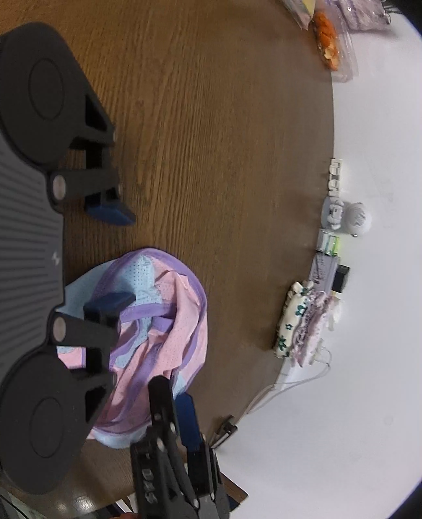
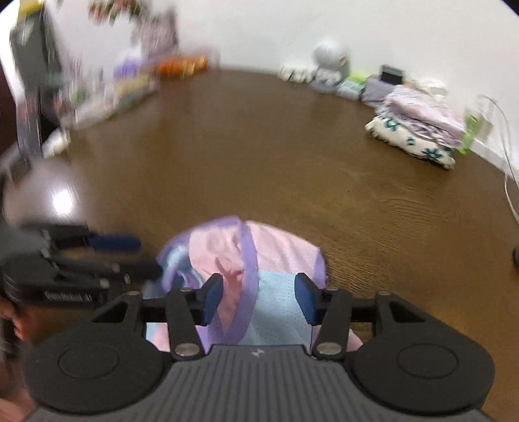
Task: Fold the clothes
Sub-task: 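Lift the garment with the right gripper while the left gripper grasps another edge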
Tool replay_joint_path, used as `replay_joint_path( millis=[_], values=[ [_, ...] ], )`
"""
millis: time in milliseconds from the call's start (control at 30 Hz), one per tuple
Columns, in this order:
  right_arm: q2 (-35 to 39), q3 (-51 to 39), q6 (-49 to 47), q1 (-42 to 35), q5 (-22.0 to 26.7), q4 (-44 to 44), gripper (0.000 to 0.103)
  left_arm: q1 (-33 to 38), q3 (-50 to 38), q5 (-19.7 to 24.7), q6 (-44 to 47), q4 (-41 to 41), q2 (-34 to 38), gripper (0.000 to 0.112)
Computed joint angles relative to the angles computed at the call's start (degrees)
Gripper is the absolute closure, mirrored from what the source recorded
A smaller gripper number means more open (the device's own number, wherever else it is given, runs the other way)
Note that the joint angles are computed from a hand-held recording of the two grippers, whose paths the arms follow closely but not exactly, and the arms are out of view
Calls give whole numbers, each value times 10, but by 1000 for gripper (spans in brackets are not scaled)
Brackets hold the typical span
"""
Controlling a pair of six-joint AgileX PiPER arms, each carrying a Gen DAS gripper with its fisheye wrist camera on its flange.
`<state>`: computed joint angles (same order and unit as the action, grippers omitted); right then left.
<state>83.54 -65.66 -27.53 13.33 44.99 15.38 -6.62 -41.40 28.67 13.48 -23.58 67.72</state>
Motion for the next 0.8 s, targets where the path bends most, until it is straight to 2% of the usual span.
replay_joint_path(
  millis=[33, 67, 133, 233, 333, 433, 533, 700, 800],
  values=[
    [4, -1, 17, 11, 0, -23, 91, 0, -6, 6, -3, 3, 8, 86],
    [5, -2, 24, 10, -1, -29, 96, 0, -10, 8, 0, -2, 14, 89],
    [-4, 1, 24, -5, -7, -22, 97, -8, -11, 2, 0, -1, 22, 89],
    [-25, 15, -17, -51, -6, 24, 100, -34, -9, -20, -39, 43, 26, 89],
    [-47, 35, -52, -84, 4, 41, 101, -67, -13, -32, -122, 127, 32, 88],
    [-88, 76, -67, -95, -4, 21, 101, -104, -18, -40, -220, 231, 41, 88],
    [-111, 109, -76, -105, -14, -1, 101, -135, -25, -42, -282, 299, 52, 86],
    [-100, 125, -103, -118, -21, 30, 95, -169, -32, -35, -356, 373, 62, 86],
    [-81, 116, -85, -101, -30, 13, 92, -171, -41, -26, -351, 372, 68, 87]
  ],
)
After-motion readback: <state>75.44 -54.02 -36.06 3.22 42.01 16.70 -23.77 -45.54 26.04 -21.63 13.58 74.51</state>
